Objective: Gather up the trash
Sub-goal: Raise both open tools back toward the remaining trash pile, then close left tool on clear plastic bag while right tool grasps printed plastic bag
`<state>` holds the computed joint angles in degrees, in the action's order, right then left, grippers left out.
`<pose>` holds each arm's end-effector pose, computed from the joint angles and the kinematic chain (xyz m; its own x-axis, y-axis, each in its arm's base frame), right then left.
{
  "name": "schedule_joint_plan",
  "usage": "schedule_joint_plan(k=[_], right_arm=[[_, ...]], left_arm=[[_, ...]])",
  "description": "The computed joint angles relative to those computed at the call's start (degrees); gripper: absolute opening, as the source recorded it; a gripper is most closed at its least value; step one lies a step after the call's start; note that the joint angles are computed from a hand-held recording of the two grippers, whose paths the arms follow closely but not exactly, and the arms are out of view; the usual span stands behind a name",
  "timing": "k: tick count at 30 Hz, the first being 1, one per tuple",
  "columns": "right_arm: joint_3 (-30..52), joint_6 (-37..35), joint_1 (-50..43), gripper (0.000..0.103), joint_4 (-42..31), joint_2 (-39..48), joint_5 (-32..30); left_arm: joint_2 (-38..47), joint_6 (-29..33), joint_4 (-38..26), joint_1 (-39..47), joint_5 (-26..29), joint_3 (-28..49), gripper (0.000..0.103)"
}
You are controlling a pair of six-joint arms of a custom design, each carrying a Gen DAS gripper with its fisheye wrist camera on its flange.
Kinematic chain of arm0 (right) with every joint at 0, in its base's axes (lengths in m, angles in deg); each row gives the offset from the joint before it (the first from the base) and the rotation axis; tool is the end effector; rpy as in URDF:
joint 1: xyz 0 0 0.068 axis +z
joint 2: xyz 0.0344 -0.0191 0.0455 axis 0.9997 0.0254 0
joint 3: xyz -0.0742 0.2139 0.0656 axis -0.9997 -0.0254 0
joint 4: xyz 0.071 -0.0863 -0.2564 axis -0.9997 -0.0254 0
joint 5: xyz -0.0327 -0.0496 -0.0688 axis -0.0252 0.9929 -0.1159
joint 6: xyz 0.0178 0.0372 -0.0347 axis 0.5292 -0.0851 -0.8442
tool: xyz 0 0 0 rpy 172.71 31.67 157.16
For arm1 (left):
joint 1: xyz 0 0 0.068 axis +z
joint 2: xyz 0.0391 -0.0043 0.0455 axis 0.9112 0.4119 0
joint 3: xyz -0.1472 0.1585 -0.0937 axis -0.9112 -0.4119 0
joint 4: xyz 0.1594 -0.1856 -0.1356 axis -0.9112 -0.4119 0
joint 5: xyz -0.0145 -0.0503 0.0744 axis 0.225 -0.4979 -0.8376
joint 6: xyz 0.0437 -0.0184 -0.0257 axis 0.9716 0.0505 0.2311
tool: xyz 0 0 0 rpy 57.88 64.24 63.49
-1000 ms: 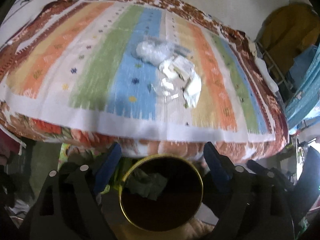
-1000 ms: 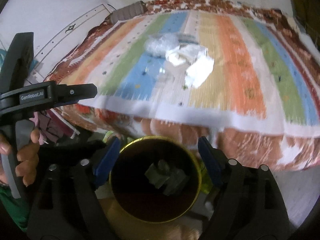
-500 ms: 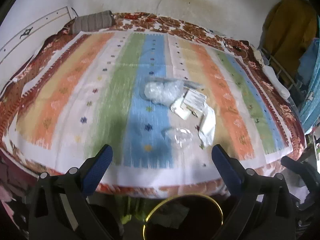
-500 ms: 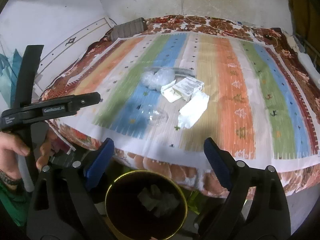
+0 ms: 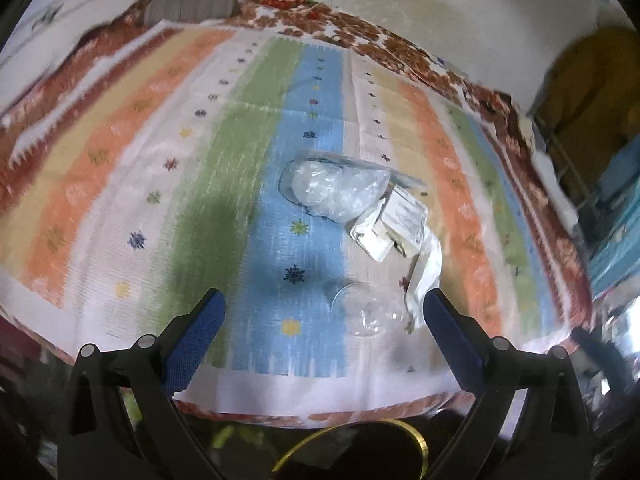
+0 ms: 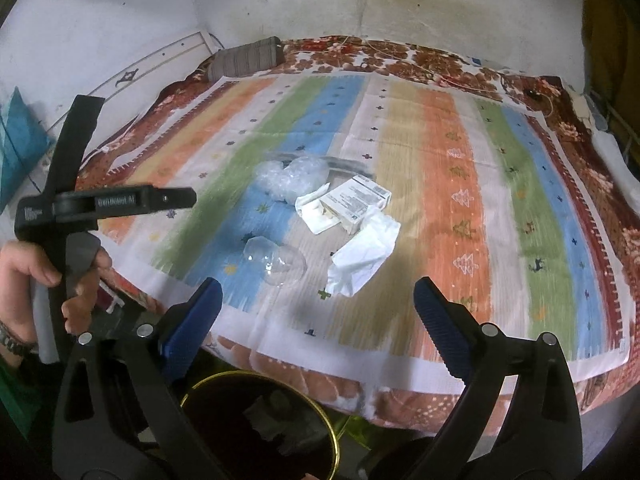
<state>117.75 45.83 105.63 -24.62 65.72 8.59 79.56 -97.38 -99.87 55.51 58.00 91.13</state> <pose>0.2894 0.1036 0.1604 -0.5789 -0.5076 -0.6381 -0.7233 0.6810 0.1145 0.2078 -0.0330 0.1227 -0.6507 -0.5909 -0.4768 -0.4908 0.8065 -0.3297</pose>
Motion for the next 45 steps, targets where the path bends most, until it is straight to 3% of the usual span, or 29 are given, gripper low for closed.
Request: schedule_joint_plan(k=[6,12,21,30,41,45], right_arm=[[0.9,0.7,1.0,0.094,3.4,2.5,2.0],[2.3,0.9,2.6,0.094,7.4,6.6,4.4],[7.7,-1.4,5.3,0.094,13.6,15.5,10.2],[14.6,-4.5,8.2,0.094,21.2,26.7,14.3],[25.9,-6.4,9.5,0.094,22.9,39.0,17.9],[32.9,-7.8,10.0,0.089,19.1,44.6,17.4]], left_arm=[[3.3,2.4,4.6,3.1,1.5,-0.2,0.097],[6.2,5.7,10.2,6.8,6.3,-0.5,0.097],[20.3,6.5,21.9,13.8,14.3,2.7,0.096],[29.1,11.6,22.7,15.8,14.3,9.2,0.091],[39.8,13.2,25.3,17.5,14.8,15.5,0.085],[44.4,14.8,23.8,18.5,18.5,19.4,0.084]])
